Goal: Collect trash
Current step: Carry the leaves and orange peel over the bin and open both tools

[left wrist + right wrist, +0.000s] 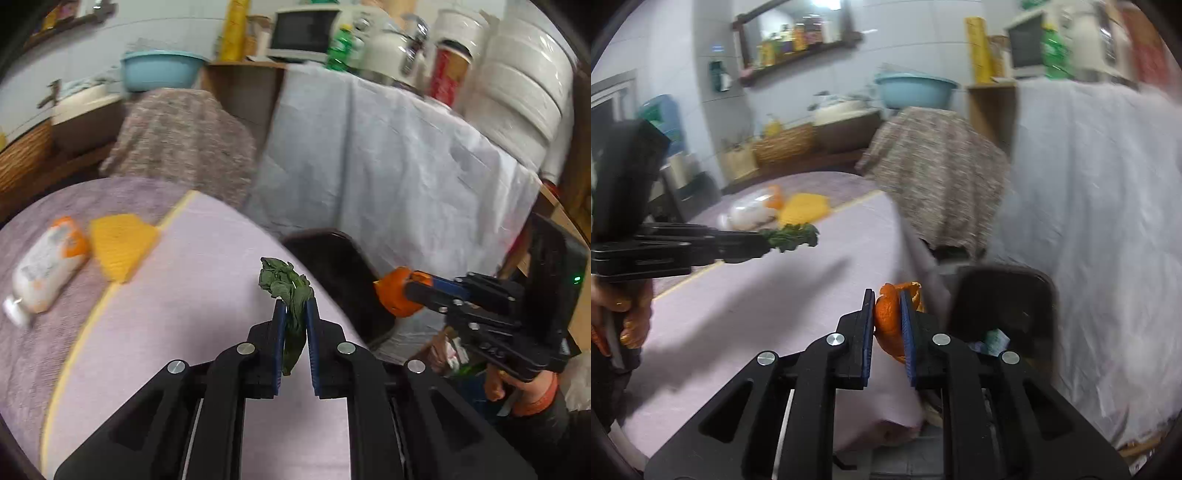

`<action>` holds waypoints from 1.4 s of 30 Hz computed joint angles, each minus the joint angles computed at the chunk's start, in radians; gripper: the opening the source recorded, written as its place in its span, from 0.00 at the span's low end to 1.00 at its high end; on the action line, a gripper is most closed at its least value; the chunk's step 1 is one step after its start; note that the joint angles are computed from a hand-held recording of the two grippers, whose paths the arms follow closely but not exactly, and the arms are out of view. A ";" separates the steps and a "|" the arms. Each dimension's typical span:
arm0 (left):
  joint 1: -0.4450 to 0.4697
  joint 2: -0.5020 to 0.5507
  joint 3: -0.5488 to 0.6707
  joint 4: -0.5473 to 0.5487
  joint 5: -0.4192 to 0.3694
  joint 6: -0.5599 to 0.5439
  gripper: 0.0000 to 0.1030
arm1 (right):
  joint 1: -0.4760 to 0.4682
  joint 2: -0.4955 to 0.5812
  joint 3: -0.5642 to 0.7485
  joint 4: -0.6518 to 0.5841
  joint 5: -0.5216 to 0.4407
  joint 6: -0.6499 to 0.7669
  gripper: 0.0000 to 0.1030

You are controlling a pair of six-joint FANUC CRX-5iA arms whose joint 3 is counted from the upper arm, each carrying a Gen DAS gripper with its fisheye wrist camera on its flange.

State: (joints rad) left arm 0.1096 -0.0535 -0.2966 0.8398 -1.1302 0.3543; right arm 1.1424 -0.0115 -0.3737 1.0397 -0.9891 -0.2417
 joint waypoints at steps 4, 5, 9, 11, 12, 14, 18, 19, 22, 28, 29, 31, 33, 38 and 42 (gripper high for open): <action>-0.121 0.055 0.047 -0.061 -0.004 0.103 0.12 | 0.011 -0.060 -0.090 -0.034 -0.070 -0.090 0.15; -0.142 0.065 0.053 -0.073 0.001 0.122 0.12 | 0.010 -0.074 -0.112 -0.041 -0.075 -0.115 0.15; -0.250 0.149 0.132 -0.148 0.024 0.254 0.12 | -0.014 -0.111 -0.176 -0.059 -0.048 -0.165 0.15; -0.298 0.178 0.159 -0.196 0.060 0.303 0.12 | -0.027 -0.124 -0.207 -0.062 -0.025 -0.191 0.15; -0.314 0.194 0.176 -0.216 0.064 0.326 0.12 | -0.035 -0.132 -0.220 -0.063 -0.015 -0.196 0.15; -0.341 0.223 0.208 -0.258 0.078 0.378 0.14 | -0.047 -0.139 -0.241 -0.066 0.007 -0.204 0.15; -0.369 0.254 0.248 -0.316 0.107 0.463 0.46 | -0.070 -0.145 -0.271 -0.082 0.047 -0.217 0.15; -0.369 0.246 0.238 -0.308 0.129 0.459 0.53 | -0.078 -0.146 -0.280 -0.082 0.064 -0.228 0.15; -0.367 0.227 0.221 -0.306 0.165 0.451 0.54 | -0.099 -0.142 -0.297 -0.078 0.107 -0.247 0.15; -0.329 0.150 0.152 -0.267 0.220 0.402 0.64 | -0.157 -0.095 -0.298 -0.057 0.203 -0.241 0.15; -0.322 0.139 0.142 -0.262 0.226 0.394 0.66 | -0.171 -0.081 -0.291 -0.057 0.223 -0.235 0.14; -0.294 0.103 0.109 -0.236 0.238 0.346 0.67 | -0.189 -0.061 -0.282 -0.061 0.246 -0.222 0.14; -0.276 0.078 0.083 -0.216 0.257 0.319 0.71 | -0.207 -0.036 -0.267 -0.068 0.265 -0.207 0.15; -0.228 0.038 0.044 -0.167 0.267 0.260 0.76 | -0.233 0.027 -0.219 -0.107 0.275 -0.160 0.15; -0.193 0.019 0.018 -0.137 0.278 0.225 0.78 | -0.236 0.051 -0.194 -0.123 0.279 -0.133 0.33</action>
State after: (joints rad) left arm -0.0833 -0.0344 -0.2789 0.7026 -0.8520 0.5792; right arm 0.9061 0.0391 -0.5677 0.9165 -0.7102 -0.3748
